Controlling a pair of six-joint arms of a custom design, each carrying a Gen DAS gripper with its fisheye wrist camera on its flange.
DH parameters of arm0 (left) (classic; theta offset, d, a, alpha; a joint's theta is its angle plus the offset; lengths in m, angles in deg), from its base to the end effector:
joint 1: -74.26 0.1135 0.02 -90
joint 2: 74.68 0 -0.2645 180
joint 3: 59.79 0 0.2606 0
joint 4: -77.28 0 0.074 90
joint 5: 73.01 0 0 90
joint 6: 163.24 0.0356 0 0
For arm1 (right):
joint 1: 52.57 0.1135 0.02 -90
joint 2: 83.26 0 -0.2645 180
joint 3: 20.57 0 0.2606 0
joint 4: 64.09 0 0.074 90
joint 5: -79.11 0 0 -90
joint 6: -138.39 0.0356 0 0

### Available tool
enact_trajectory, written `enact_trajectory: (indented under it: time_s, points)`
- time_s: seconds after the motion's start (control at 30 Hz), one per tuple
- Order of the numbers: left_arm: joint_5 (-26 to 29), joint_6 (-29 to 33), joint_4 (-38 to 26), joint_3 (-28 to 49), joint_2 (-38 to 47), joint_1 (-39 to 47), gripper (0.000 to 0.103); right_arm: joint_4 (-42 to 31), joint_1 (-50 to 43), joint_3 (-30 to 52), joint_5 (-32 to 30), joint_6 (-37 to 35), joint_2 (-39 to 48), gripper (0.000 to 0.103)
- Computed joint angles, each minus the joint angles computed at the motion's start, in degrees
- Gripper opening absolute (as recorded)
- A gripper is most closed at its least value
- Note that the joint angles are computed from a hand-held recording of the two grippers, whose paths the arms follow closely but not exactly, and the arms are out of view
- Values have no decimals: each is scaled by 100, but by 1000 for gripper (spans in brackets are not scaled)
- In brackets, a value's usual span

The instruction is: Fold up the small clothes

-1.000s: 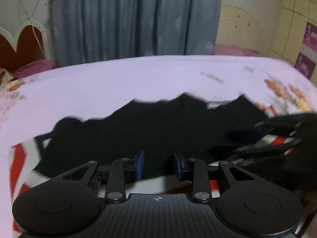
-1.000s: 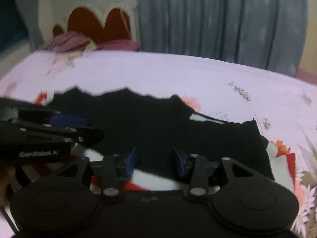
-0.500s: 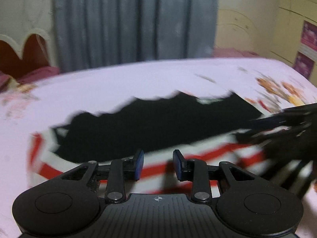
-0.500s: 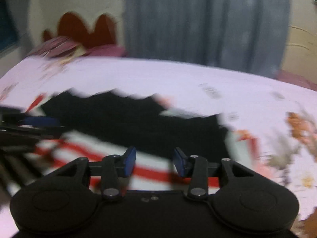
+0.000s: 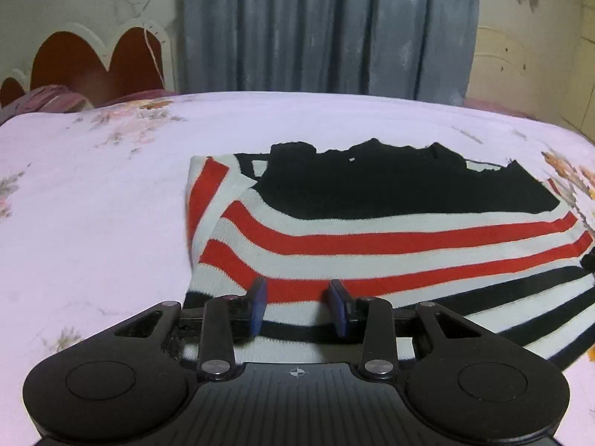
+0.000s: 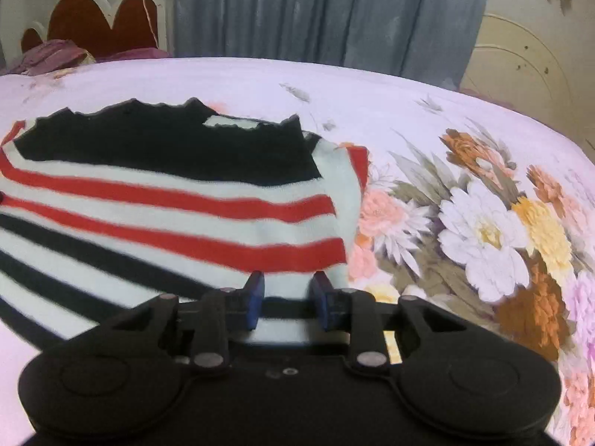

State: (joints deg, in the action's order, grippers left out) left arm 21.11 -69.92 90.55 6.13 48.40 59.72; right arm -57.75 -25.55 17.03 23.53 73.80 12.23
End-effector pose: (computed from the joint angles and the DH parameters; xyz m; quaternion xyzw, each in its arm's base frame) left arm 0.3716 -0.0990 0.0403 0.1566 0.9062 -0.0712 0.3863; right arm 0.2302 0.0948 0.0751 0.0847 0.9032 -0.1117 0.4056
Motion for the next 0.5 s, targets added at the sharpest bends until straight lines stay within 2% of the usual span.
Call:
enact_trajectory:
  time_s: [0.03,0.07,0.13,0.3,0.37,0.4,0.43,0.5]
  points:
    - [-183,-141,-32,-77,-126,-146,37,-200,124,63,122,204,-88,27]
    - [-135,-290,117,-254,-279,-299,37,-258,322,88,273,343,-182,28]
    - [-79,-490,472,-602,-497,-664,37,20,840,65,515,362,-274,33]
    - [-389,-329,432,-783,-401,-1561,37,-164,1531,940,45,505,730,31]
    - [-574,-194,463,-928,-347,-1648,37,-380,1659,1184,-14,567,1190,33]
    - [-531,-169,696,-1142,-402,-1585,37,-201,1809,1120,227,461,1317,34]
    - [-462,-230,796,-1338,-508,-1449,37,-403,2012,1131,392,596,1255,35]
    - [-368,-227,1058,-1645,-625,-1084,37,-464,2066,854,322,725,920,35]
